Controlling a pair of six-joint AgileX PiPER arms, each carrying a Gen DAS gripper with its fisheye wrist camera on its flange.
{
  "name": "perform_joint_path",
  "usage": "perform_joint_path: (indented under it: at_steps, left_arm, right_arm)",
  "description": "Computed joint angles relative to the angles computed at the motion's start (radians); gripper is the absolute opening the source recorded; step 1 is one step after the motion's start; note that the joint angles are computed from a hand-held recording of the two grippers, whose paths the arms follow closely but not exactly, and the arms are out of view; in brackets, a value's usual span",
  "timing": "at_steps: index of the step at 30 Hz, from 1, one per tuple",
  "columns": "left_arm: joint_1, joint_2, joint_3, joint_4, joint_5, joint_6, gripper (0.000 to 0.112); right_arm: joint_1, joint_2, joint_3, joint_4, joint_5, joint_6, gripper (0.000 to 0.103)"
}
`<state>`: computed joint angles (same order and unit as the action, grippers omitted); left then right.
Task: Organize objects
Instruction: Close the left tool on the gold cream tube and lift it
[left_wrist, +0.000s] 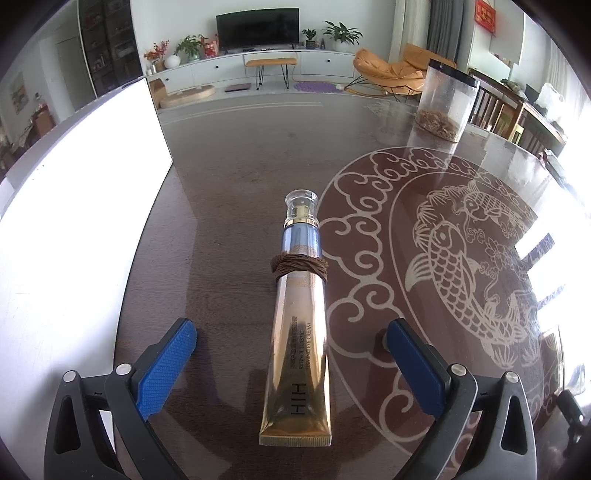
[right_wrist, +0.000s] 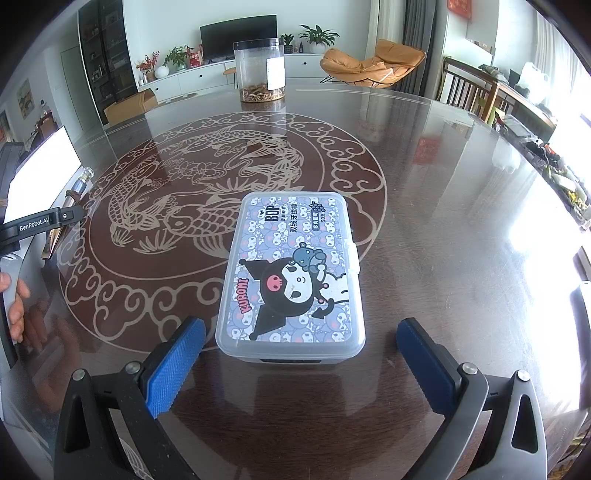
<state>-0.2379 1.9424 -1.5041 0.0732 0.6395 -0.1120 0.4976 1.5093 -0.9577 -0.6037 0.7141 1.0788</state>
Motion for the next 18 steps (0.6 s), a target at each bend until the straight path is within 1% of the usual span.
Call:
perform_joint_path:
  at_steps: [1, 2, 3, 4, 8, 13, 14, 15, 17, 18]
  left_arm:
    - [0.000, -0.035, 0.056, 0.010, -0.059, -0.010, 0.069]
    - [-0.002, -0.059, 0.091, 0.019, -0.090, -0.020, 0.057]
    - [-0.003, -0.083, 0.126, 0.020, -0.112, -0.028, 0.036]
    - [-0.005, -0.104, 0.153, 0.011, -0.123, -0.026, 0.028]
    - [-0.067, -0.213, 0.312, 0.066, -0.178, -0.075, 0.028]
    - [-0.219, -0.369, 0.507, 0.177, -0.207, -0.219, 0.028]
    - [-0.249, -0.387, 0.530, 0.225, -0.208, -0.274, 0.028]
    - [-0.285, -0.405, 0.553, 0.311, -0.205, -0.364, 0.029]
    - [-0.324, -0.403, 0.551, 0.426, -0.180, -0.459, 0.031]
    - [-0.344, -0.389, 0.539, 0.505, -0.159, -0.515, 0.042]
  right_arm:
    - [-0.001, 0.000, -0.001, 0.001, 0.000, -0.003, 0.103]
    - [-0.002, 0.001, -0.002, 0.002, 0.000, -0.003, 0.103]
    - [-0.002, 0.001, -0.002, 0.002, 0.000, -0.003, 0.103]
    - [-0.002, 0.001, -0.002, 0.002, 0.000, -0.003, 0.103]
    - [-0.002, 0.001, -0.002, 0.002, 0.000, -0.003, 0.103]
    - [-0.002, 0.001, -0.003, 0.001, 0.000, -0.003, 0.103]
    - [-0.002, 0.001, -0.002, 0.001, 0.000, -0.003, 0.103]
    - [-0.002, 0.001, -0.002, 0.002, -0.001, -0.003, 0.103]
    - [-0.002, 0.002, -0.003, 0.002, 0.000, -0.003, 0.103]
    - [-0.002, 0.002, -0.003, 0.002, 0.000, -0.003, 0.103]
